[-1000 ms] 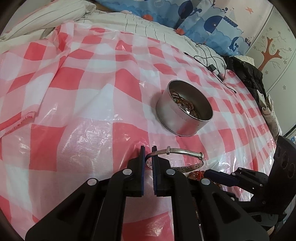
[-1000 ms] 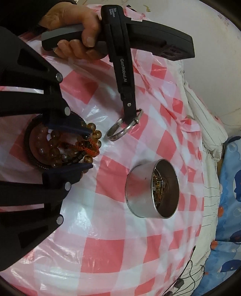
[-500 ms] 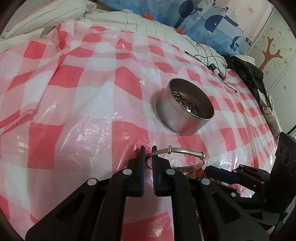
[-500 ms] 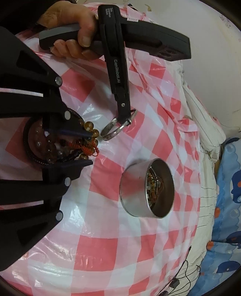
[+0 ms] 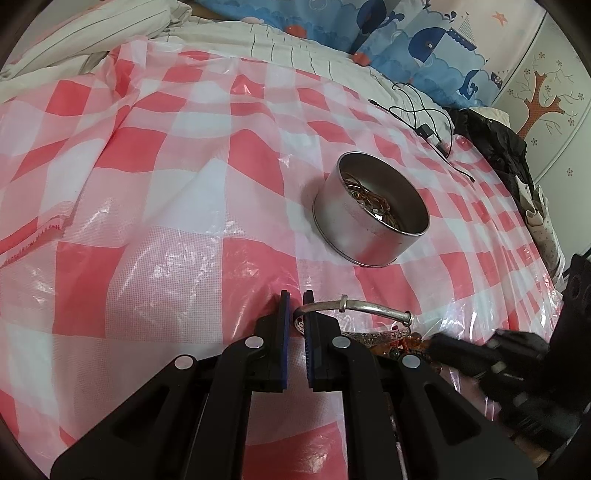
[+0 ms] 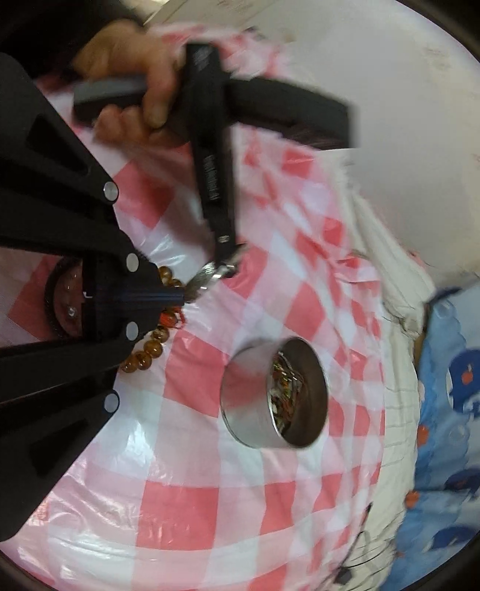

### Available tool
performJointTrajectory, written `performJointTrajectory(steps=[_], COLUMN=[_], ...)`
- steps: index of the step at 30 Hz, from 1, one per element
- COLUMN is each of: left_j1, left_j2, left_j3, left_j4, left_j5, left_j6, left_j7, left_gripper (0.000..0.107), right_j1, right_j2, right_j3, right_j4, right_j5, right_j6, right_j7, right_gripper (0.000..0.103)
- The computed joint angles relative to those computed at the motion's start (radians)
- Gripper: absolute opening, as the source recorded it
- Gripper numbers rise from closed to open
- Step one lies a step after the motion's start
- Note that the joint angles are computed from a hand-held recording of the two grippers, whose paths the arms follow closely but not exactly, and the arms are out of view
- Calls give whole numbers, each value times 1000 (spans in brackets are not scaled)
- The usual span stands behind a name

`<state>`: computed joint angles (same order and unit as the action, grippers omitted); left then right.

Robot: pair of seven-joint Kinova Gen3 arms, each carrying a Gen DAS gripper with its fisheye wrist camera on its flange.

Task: Organize jewelry
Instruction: 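Lift the silver bangle with the left tool while the right lifts a red bracelet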

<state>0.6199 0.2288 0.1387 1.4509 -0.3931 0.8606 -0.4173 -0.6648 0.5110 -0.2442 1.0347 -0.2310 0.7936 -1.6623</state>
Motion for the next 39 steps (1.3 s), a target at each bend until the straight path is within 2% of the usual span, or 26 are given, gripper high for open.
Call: performJointTrajectory(steps=[4,9,12,13,14,15,18,20,21,25,28,35,39], left_j1=[1,-1,-9,-10,-13,-13,-14,-15,-16,-14,-15,-16,-10], left_j2=[2,1,-4,-5,-6,-7,-8,-8,-8,-7,-7,-7,1], left_j3=[0,0,1,1,1,1,2,2,2,2,2,3,1], left_j4=[-3,1,8,10,10,11,13,14,14,12,12,13,-1], left_j5=[-2,1,14,16,19,20,22,23,24,21,22,22,8], left_j6=[4,-2,-13,-16,-17,-17,-20,-21,-22,-18,-19,-19,-1], left_j7=[0,2,-2,-1,-4,-3,-1,-2,-2,-2,-2,-12,-10], left_gripper=[6,7,8,8,8,8,8,8,8,8,8,11,11], right_j1=[50,-6,-42,-52,-67,-72,-74,-67,-64,-66,-54,82,118], right_j2=[-29,33,80,90,89,83,101,131,148,132,102,-3,-45], right_j3=[-28,17,29,32,45,47,41,33,30,40,38,-50,-66], right_j4=[47,-63,-143,-158,-161,-149,-179,-227,-251,-228,-182,3,57], right_j5=[-63,-2,40,53,70,78,84,70,60,55,48,-118,-171], right_j6=[-51,64,143,157,155,137,142,182,204,186,152,-13,-66], right_j7=[17,-34,-21,-17,-21,-15,7,21,25,37,30,75,103], right_gripper=[0,1,1,21,60,67,66,46,41,10,6,4,4])
